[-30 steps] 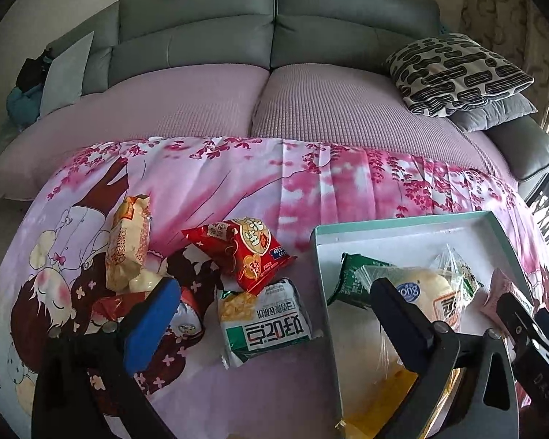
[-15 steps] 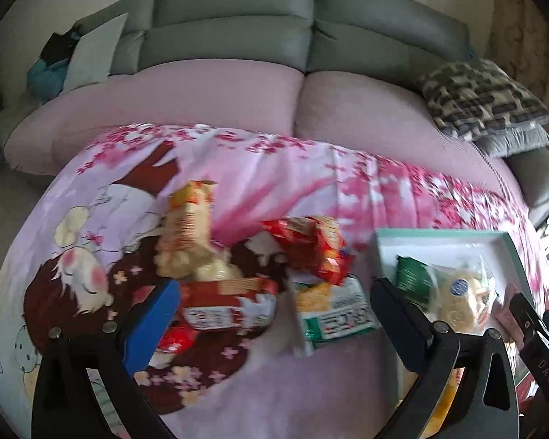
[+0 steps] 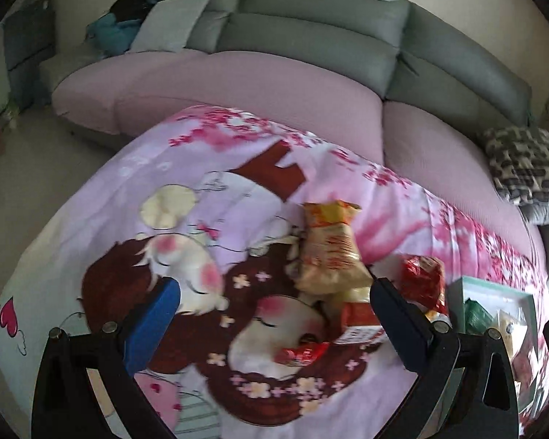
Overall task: Organize snacks
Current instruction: 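Withdraw both tools from the tray back toward the snack pile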
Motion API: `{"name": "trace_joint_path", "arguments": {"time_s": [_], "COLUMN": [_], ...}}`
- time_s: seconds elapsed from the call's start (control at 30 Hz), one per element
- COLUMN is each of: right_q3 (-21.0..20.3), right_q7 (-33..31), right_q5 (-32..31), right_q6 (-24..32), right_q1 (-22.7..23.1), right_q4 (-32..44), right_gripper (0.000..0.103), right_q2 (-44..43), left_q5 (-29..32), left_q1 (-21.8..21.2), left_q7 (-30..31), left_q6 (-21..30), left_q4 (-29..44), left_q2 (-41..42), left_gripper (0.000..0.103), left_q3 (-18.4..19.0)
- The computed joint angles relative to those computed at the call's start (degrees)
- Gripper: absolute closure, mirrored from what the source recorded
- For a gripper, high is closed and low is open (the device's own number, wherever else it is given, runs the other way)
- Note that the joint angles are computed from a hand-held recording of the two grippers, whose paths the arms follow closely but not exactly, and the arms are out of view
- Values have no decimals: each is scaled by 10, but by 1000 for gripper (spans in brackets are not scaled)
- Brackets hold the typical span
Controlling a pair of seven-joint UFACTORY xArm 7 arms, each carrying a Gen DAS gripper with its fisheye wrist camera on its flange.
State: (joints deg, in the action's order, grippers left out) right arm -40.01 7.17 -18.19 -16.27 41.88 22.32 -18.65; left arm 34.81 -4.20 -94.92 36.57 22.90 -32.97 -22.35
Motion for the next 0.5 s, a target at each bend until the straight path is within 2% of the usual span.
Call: {"name": "trace_joint_path", "arguments": {"time_s": [0.07,0.17,0.33,0.37,0.43,0.5], "right_q3": [-6,21,4,11,56,71], "right_q7": [1,4,-5,-14,-32,-34], "right_q5": [-6,-8,-22,-17,-3,-4], "right_q6": [-1,-1,23,26,18,16], "right_q1": [22,21,85,84,59,53], "right_q4": [-1,-3,-4,-7,-12,-13], "right_gripper": [0,0,0,0,0,0], "right_q2": [-3,2,1,0,16,27], "left_q5": [-6,-18,-40,-46,-57,-70], "left_q1": [-4,-6,-8,-8,-9,-10], "left_q7": [4,15,49,53,57,61], "left_q6": [-3,-12,-28,-31,-42,-58], "left_q4": [-14,-32,-45,-47,-53,-61], "left_q2": [-18,-37,-38,-36,-31,-26], "left_gripper": [0,0,0,0,0,0], "left_q3": [9,17,21,20,21,25]}}
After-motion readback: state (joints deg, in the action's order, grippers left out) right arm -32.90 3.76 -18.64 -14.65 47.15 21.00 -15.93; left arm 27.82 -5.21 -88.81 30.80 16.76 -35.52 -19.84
